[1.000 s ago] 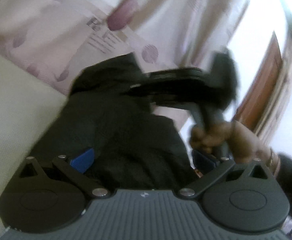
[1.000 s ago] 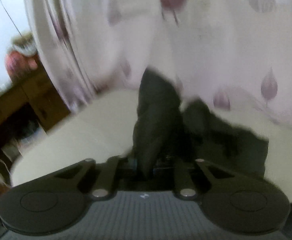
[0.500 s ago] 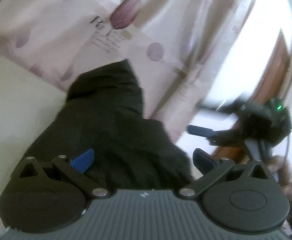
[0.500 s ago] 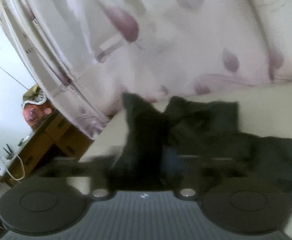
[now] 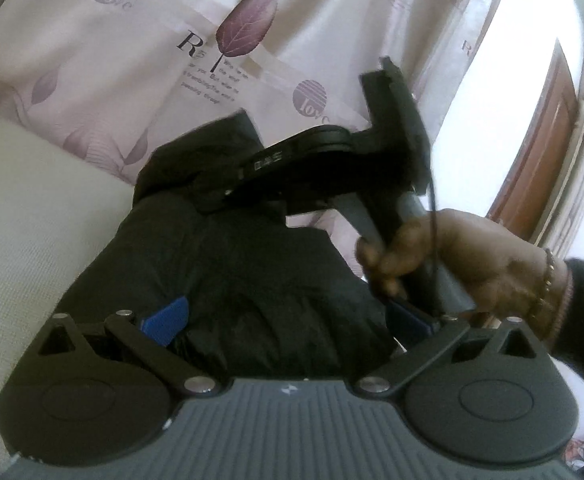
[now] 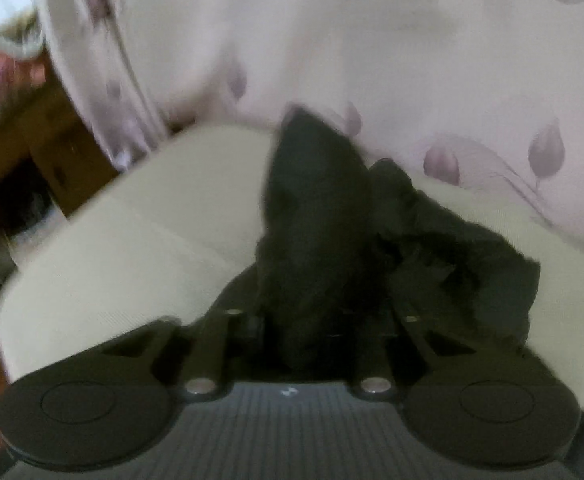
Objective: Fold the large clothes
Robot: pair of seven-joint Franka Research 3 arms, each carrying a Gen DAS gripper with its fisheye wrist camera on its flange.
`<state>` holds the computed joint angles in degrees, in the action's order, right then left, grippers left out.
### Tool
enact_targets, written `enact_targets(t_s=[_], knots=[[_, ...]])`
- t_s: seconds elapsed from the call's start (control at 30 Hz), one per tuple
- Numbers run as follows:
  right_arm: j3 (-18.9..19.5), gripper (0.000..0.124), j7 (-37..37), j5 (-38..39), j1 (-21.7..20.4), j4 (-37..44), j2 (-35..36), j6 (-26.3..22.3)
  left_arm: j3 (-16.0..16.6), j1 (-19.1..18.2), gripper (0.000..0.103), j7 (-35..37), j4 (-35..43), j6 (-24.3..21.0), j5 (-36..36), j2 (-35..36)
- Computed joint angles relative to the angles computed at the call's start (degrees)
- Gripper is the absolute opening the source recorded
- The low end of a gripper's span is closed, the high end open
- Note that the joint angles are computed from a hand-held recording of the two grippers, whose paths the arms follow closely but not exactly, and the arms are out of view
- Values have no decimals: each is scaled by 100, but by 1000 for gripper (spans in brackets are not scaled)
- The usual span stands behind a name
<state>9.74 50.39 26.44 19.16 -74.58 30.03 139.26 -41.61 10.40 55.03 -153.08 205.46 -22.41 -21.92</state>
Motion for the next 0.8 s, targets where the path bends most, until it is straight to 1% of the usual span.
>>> enact_targets(t_s=[0.03, 0.07, 0.13, 0.17, 0.2, 0.27, 0.33, 0.37, 0.4, 0.47, 0.53, 0.57, 0.6, 0.63, 0.67, 0.7, 0.73, 0.77, 0.8], knots=[[19, 17, -115, -41, 22, 0, -12, 36, 157, -135, 103, -54, -45, -46, 65, -49], [122, 14, -223, 177, -77, -94, -119, 78, 345, -296, 103, -147, -90, -72, 161, -84], [359, 13, -563, 927, -415, -329, -361, 174, 731, -656, 103, -467, -233, -106, 312, -247], [374, 11, -637, 1187, -499, -454, -474, 255, 885, -792, 103, -620, -284, -46, 413, -291], [418, 11, -715, 1577, -652, -661, -646, 258, 897, -808, 103, -707, -312, -86, 428, -405], [482, 9, -1292, 2406, -980, -1230, -1078, 158, 528, -447, 103, -744, -263, -301, 352, -641], [364, 7, -1608, 2984, -1140, -1852, -1494, 138, 502, -381, 103, -797, -188, -214, 596, -576], [298, 5, -1852, 3392, -1256, -2168, -1708, 105, 455, -310, 103, -808, -123, -328, 688, -589], [212, 3, -2019, 3668, -1299, -2384, -1850, 141, 316, -162, 103, -809, -37, -440, 752, -593], [-30, 3, -1991, 4028, -1375, -2684, -2011, 55, 122, 47, 103, -840, 52, -338, 936, -483], [-238, 3, -1953, 4027, -1328, -2806, -2051, -48, -72, 257, 103, -831, 180, -353, 1058, -311], [-317, 3, -1953, 4016, -1313, -2775, -2025, -203, -89, 297, 103, -804, 240, -422, 1141, -218], [-357, 5, -2005, 4258, -1343, -2737, -1979, -391, -170, 380, 103, -831, 272, -445, 1139, -133], [-393, 5, -1896, 4340, -1342, -2681, -1959, -547, -164, 367, 103, -913, 252, -325, 1131, -39], [-431, 9, -1704, 4126, -1307, -2513, -1894, -760, -54, 259, 103, -968, 223, -170, 1151, 83], [-436, 28, -1618, 3944, -1249, -2393, -1857, -825, -1, 197, 103, -959, 219, -97, 1085, 167], [-409, 47, -1568, 3839, -1146, -2349, -1871, -641, -18, 179, 103, -917, 206, -60, 957, 190], [-375, 99, -1546, 3777, -1056, -2274, -1861, -477, -19, 147, 103, -850, 196, -25, 865, 202], [-318, 103, -1622, 3785, -992, -2114, -1787, -465, -46, 138, 103, -751, 196, -26, 771, 194]])
